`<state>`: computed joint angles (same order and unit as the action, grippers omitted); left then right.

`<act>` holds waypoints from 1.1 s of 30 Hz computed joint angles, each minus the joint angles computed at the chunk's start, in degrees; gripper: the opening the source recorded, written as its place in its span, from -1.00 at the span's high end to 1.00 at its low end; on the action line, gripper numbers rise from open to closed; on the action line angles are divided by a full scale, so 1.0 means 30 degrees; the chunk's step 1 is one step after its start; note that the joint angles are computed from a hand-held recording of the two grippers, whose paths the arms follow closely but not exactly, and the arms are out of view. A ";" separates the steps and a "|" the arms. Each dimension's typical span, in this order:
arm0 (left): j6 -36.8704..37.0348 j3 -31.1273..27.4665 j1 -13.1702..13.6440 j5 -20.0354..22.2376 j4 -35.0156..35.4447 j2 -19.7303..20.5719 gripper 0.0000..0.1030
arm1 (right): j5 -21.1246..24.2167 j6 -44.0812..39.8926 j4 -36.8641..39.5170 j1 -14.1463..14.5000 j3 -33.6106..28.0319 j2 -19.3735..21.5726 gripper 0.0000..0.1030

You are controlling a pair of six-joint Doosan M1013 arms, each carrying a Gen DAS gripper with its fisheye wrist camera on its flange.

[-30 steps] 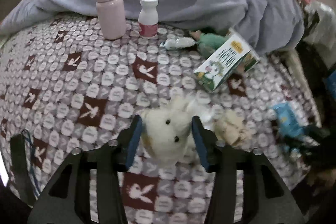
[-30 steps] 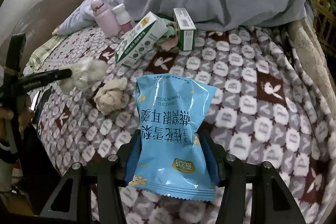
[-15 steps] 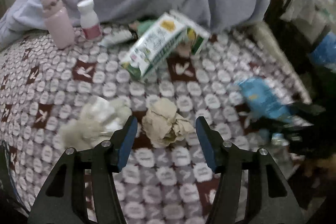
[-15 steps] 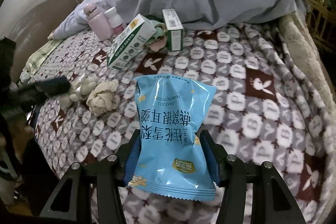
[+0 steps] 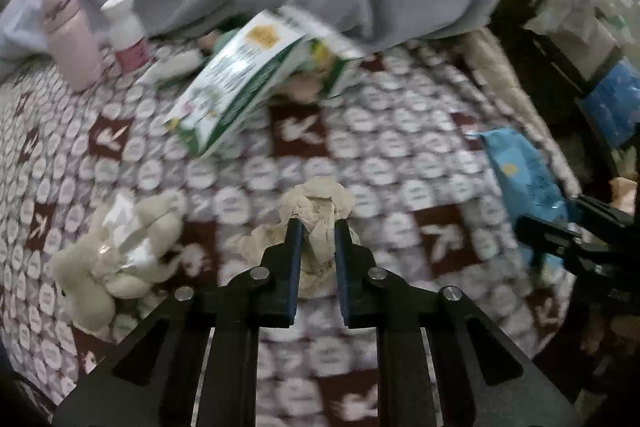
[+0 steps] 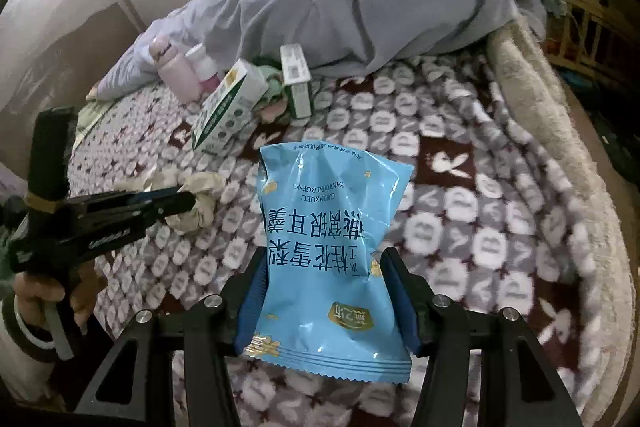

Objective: Collect trash
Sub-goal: 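Carry both items to the white bucket and open both tools over it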

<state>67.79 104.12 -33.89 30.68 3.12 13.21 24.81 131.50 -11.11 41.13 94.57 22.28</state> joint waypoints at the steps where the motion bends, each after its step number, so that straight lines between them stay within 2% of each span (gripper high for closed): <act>1: 0.0110 -0.0119 -0.0127 -0.0067 -0.0075 -0.0025 0.75 | -0.0065 0.0269 -0.0247 -0.0013 0.0108 -0.0116 -0.05; 13: 0.0798 -0.2246 -0.2323 -0.0393 0.0481 0.0688 0.75 | 0.0124 0.7032 -0.5954 -0.0442 0.2425 -0.2347 -0.06; 19: 0.1804 -0.3325 -0.3231 -0.0385 0.0034 0.1314 0.75 | 0.0719 1.0202 -0.8278 -0.0813 0.3851 -0.3583 -0.06; 24: 0.3355 -0.4328 -0.3796 -0.0393 -0.1250 0.1997 0.75 | 0.1145 1.2182 -0.9462 -0.1162 0.4901 -0.4462 -0.06; 33: 0.7813 -0.6433 -0.4707 0.0600 -0.6041 0.3519 0.75 | 0.2313 1.4977 -1.0795 -0.1814 0.6773 -0.5940 -0.06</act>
<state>91.23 84.82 -48.01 32.48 -15.00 23.77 31.75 176.43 -43.50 35.69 114.88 4.46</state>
